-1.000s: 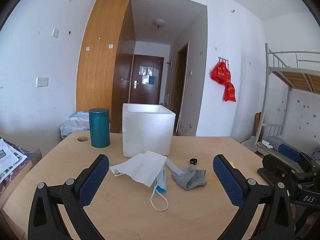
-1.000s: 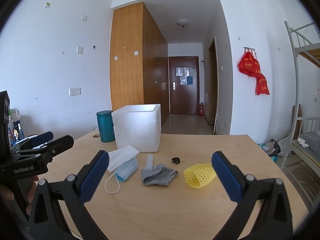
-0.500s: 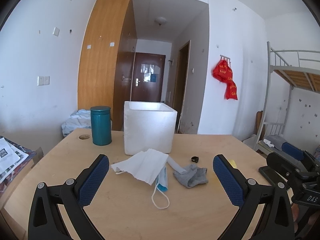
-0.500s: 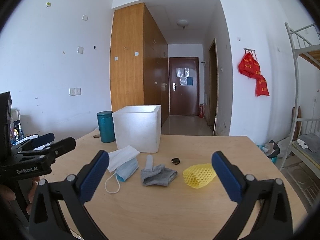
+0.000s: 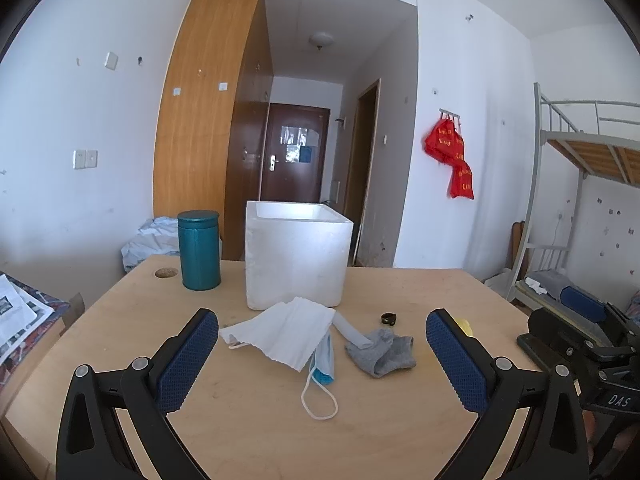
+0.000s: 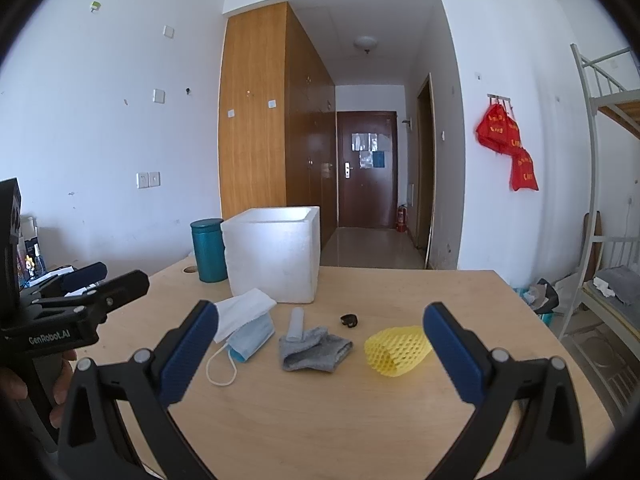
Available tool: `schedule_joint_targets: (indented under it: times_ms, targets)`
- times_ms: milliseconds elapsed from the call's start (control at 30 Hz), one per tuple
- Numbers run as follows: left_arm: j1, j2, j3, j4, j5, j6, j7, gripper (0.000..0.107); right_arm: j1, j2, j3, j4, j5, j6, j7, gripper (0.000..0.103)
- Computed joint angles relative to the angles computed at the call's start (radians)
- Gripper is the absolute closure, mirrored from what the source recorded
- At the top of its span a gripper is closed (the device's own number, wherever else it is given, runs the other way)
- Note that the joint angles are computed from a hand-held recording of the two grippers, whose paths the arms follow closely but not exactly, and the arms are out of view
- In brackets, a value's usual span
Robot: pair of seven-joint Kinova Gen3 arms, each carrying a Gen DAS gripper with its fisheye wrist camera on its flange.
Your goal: Organize soft objects
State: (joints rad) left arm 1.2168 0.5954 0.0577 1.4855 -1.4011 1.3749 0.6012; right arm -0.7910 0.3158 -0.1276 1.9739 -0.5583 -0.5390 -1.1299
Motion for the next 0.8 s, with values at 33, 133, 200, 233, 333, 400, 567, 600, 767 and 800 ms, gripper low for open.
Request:
schedule_joint_targets:
  times_ms: [33, 133, 200, 233, 333, 400, 567, 600, 767, 800]
  targets:
    - [-0.001, -0.001, 0.001, 0.000, 0.000, -0.001, -0.001, 0.004, -0.001, -0.001, 0.000, 0.003, -0.001, -0.004, 0.001, 0.000]
    - [0.000, 0.000, 0.000, -0.004, -0.003, 0.000, -0.008, 0.004, 0.000, -0.005, -0.004, 0.011, 0.003, -0.013, -0.002, 0.000]
    - [0.002, 0.002, -0.001, -0.006, -0.005, 0.003, -0.010, 0.004, -0.001, -0.009, -0.005, 0.014, 0.000, -0.017, 0.001, 0.000]
    - [0.004, 0.002, -0.001, -0.007, -0.007, 0.003, -0.011, 0.004, -0.002, -0.011, -0.006, 0.017, 0.000, -0.021, 0.002, 0.000]
    - [0.011, 0.002, -0.002, -0.007, -0.012, 0.012, -0.009, 0.004, -0.006, -0.018, -0.010, 0.026, -0.008, -0.036, 0.010, 0.000]
    - [0.014, 0.000, 0.000, -0.006, -0.014, 0.014, -0.009, 0.004, -0.015, -0.023, -0.008, 0.029, -0.029, -0.042, 0.030, 0.000]
    - [0.032, -0.001, 0.003, -0.003, -0.025, 0.033, -0.012, 0.004, -0.002, -0.032, -0.022, 0.028, -0.026, -0.024, 0.025, 0.000]
    - [0.035, 0.001, 0.004, -0.003, -0.028, 0.038, -0.013, 0.004, 0.000, -0.032, -0.023, 0.026, -0.023, -0.020, 0.023, 0.000]
    - [0.031, 0.001, 0.008, 0.007, -0.040, 0.025, -0.010, 0.004, 0.010, -0.019, -0.021, 0.017, 0.007, 0.000, 0.013, 0.000]
    - [0.025, 0.000, 0.010, 0.009, -0.039, 0.016, -0.011, 0.004, 0.005, -0.016, -0.016, 0.014, 0.003, -0.001, 0.021, 0.000]
